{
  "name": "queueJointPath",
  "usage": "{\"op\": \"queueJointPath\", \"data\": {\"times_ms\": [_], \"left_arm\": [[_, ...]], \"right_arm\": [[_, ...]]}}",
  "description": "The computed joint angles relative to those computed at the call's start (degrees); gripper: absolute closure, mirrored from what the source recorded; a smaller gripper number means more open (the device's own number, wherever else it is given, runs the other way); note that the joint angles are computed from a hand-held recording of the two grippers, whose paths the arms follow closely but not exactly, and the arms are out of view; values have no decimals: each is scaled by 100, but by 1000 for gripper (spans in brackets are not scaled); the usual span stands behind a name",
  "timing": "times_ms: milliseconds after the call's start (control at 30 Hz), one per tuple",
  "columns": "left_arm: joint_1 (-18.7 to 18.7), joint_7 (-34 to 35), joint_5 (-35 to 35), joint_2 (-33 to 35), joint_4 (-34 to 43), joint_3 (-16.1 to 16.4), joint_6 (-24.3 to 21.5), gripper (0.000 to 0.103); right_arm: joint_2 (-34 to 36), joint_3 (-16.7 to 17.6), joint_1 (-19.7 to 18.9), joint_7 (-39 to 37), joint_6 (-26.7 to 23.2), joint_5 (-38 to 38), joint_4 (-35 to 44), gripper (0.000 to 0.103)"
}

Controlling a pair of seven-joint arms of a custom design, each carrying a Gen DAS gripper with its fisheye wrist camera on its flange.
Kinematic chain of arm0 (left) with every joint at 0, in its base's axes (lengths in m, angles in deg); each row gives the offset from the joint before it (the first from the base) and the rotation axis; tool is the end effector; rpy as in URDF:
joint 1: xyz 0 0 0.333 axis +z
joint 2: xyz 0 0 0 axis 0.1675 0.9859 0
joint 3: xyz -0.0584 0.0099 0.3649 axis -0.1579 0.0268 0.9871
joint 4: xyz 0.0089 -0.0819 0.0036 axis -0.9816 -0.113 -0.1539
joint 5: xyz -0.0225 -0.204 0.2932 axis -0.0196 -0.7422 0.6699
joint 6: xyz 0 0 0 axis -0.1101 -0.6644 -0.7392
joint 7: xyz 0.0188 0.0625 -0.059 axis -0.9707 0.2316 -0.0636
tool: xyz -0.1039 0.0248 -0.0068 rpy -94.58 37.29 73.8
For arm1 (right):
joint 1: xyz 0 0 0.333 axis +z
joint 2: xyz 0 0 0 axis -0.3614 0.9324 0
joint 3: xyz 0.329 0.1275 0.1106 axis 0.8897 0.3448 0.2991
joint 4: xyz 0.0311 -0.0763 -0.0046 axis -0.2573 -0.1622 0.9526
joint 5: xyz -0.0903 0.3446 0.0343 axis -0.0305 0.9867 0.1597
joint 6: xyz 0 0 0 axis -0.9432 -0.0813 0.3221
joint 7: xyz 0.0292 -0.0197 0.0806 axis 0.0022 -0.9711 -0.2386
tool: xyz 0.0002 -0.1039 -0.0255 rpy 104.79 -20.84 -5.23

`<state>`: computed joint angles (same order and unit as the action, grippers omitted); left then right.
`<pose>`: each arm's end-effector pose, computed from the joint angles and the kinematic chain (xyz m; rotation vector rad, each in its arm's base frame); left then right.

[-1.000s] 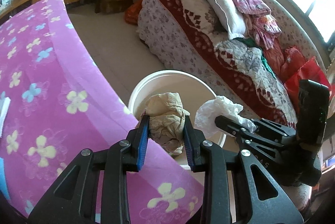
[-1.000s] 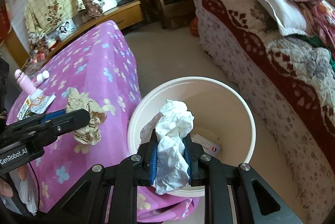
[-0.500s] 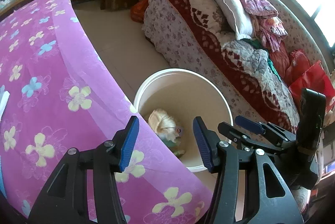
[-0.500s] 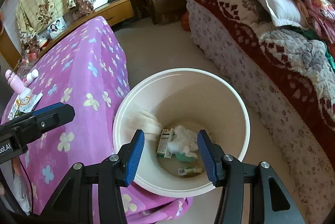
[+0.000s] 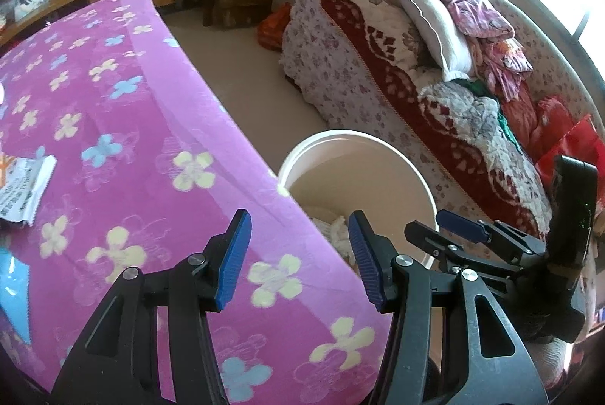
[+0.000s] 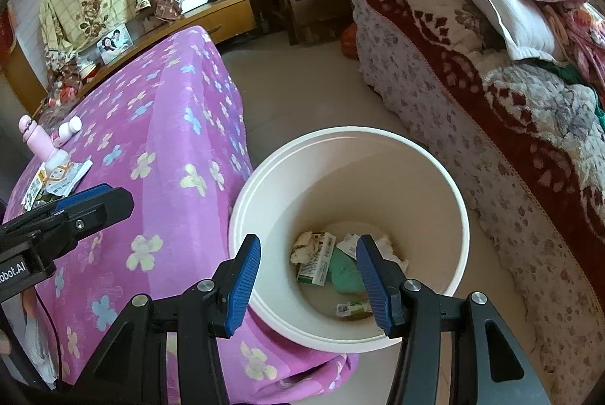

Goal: Collect trash
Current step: 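Move both open tools back over the trash on the table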

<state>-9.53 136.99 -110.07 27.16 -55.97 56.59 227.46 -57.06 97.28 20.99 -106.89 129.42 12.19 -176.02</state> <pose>0.5409 -0.3584 0.4779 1.0308 -2.7234 1.0220 0.3993 0.4657 0.4544 -1.2000 2.4027 -0.5934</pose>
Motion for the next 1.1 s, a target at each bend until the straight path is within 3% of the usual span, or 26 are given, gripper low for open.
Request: {"op": "queueJointPath", "data": {"times_ms": [633, 1100], "left_arm": [[499, 19, -87, -331, -425, 314, 331, 51], [847, -686, 520, 543, 536, 636, 183, 51]], "right_arm": [[1008, -212, 365, -1068, -183, 20, 1772, 50], [1869, -514, 729, -2108, -310, 395, 3240, 49]]}}
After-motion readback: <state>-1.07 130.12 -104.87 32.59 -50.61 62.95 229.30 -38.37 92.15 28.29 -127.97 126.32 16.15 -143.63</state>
